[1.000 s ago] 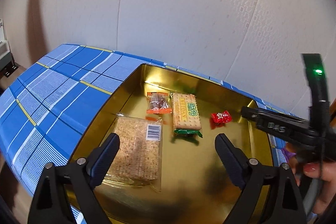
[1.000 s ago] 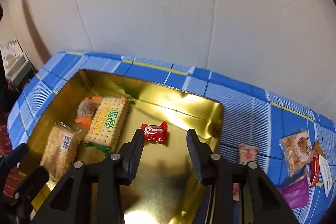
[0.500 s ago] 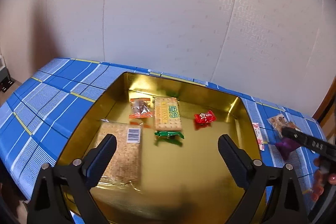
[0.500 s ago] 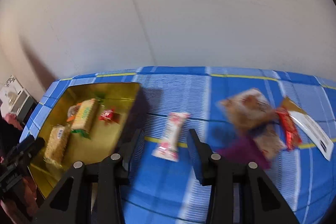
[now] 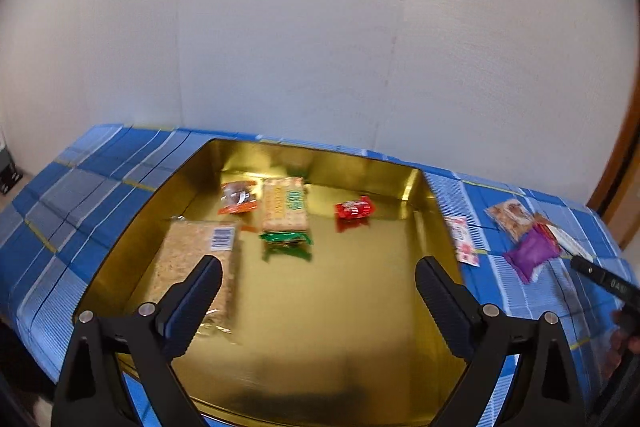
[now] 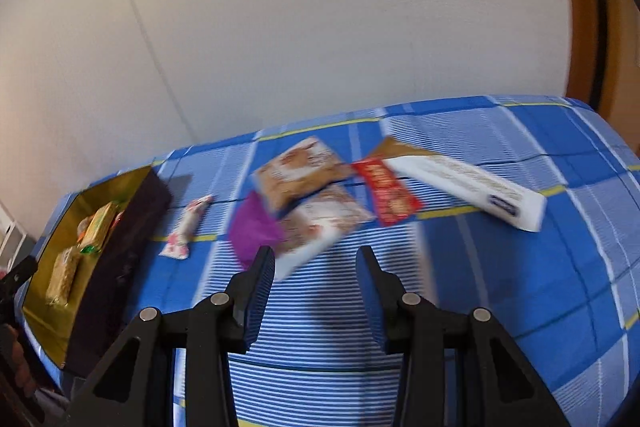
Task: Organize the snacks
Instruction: 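Move the left tool to the purple packet while the right tool approaches the white milk stick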
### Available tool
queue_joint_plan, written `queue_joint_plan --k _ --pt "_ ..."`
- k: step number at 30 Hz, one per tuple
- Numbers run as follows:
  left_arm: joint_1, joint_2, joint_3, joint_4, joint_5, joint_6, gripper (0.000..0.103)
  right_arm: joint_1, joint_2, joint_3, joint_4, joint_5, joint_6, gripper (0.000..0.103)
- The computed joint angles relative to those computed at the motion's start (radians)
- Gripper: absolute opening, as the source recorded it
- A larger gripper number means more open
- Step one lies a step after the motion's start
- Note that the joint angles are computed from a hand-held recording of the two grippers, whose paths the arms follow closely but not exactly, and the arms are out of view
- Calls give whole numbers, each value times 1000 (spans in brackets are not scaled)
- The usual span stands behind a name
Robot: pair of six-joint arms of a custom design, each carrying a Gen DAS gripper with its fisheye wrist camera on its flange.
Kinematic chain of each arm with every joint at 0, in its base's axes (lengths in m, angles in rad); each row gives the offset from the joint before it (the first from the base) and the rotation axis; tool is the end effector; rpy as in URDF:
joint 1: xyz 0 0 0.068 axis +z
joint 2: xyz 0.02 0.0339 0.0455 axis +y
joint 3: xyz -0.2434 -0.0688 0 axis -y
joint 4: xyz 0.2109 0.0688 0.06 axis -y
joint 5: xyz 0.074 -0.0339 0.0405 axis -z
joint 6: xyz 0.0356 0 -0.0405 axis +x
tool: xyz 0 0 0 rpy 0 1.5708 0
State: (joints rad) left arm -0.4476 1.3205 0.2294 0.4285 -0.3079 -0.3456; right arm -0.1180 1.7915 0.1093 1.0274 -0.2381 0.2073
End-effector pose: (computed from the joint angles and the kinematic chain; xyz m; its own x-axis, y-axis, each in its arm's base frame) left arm 0.1808 -0.0748 0.1235 -0.5885 -0.0756 -0.8049 -0.0025 0.9958 -0.0917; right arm 0.1952 -0.0147 0.0686 -0.6065 0.2733 -0.7466 0.0546 0.9512 0.3038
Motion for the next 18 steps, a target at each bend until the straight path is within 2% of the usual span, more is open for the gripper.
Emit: queue_joint_plan --k 3,5,8,10,15,18 --pt "-80 28 -10 34 -39 -21 99 -108 91 -52 162 -54 -49 43" --pt "-129 57 -5 44 -59 -35 100 -158 101 -60 155 -77 -53 43" --pt "-202 82 -4 61 -103 -46 100 -290 129 -55 134 -215 -61 43" --pt "-261 93 -1 72 -147 -47 100 -336 123 -60 119 -235 -91 43" --pt "-375 145 30 72 -197 -60 101 -408 132 -36 91 -229 -151 43" --pt "-411 193 88 11 -178 -82 101 -398 110 25 13 -171 -165 43"
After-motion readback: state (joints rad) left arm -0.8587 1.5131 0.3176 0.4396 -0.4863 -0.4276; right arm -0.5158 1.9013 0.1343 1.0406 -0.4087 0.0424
